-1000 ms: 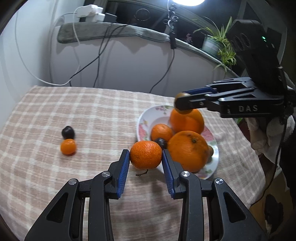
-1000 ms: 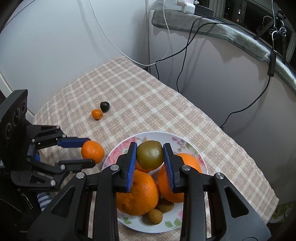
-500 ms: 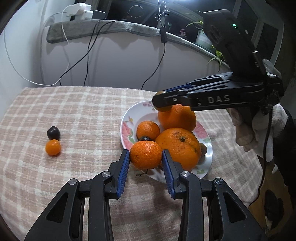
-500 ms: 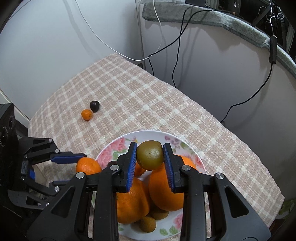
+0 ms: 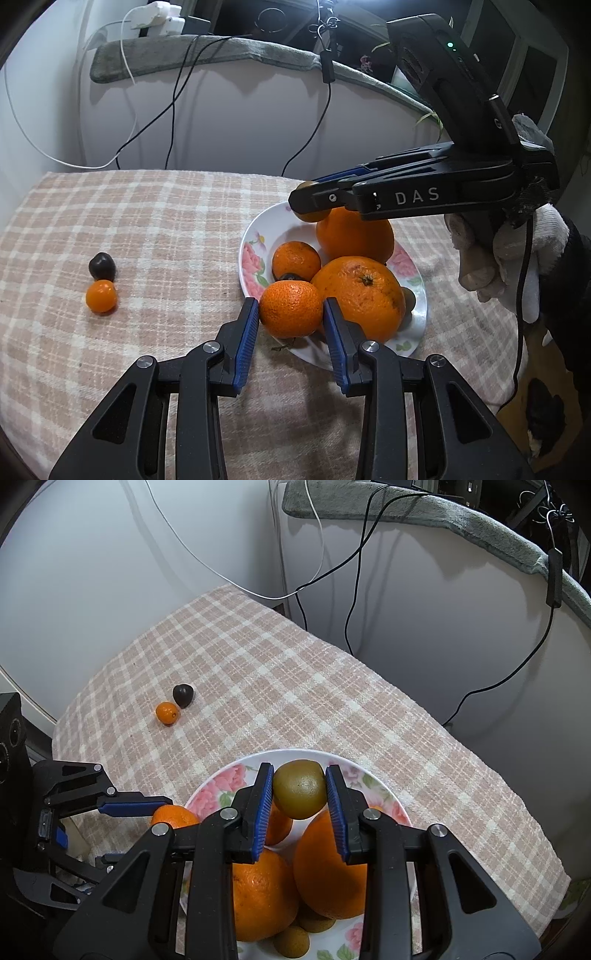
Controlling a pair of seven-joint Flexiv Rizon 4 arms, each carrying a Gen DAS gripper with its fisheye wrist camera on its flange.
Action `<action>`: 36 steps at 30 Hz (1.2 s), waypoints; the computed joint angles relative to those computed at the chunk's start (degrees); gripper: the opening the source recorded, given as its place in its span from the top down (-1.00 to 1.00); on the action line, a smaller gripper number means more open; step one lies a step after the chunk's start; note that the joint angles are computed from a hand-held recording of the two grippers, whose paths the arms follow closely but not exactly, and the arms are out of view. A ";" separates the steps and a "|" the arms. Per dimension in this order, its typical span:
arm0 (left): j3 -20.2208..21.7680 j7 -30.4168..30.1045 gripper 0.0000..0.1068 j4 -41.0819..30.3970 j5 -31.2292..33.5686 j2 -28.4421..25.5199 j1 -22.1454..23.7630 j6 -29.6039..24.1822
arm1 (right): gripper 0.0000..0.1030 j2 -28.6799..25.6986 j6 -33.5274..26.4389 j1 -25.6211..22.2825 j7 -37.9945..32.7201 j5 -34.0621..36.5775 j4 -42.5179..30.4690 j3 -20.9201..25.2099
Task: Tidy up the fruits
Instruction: 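Carry the olive-green fruit and tangerine over the white plate with both tools, then open both tools, releasing the olive-green fruit and tangerine onto the plate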
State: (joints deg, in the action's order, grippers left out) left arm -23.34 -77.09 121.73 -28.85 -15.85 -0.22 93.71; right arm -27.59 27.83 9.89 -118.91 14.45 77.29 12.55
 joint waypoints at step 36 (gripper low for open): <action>6.88 -4.00 -0.37 -0.39 2.59 1.36 -5.13 -0.65 | -0.43 1.15 1.64 -0.42 0.11 1.28 0.03 0.13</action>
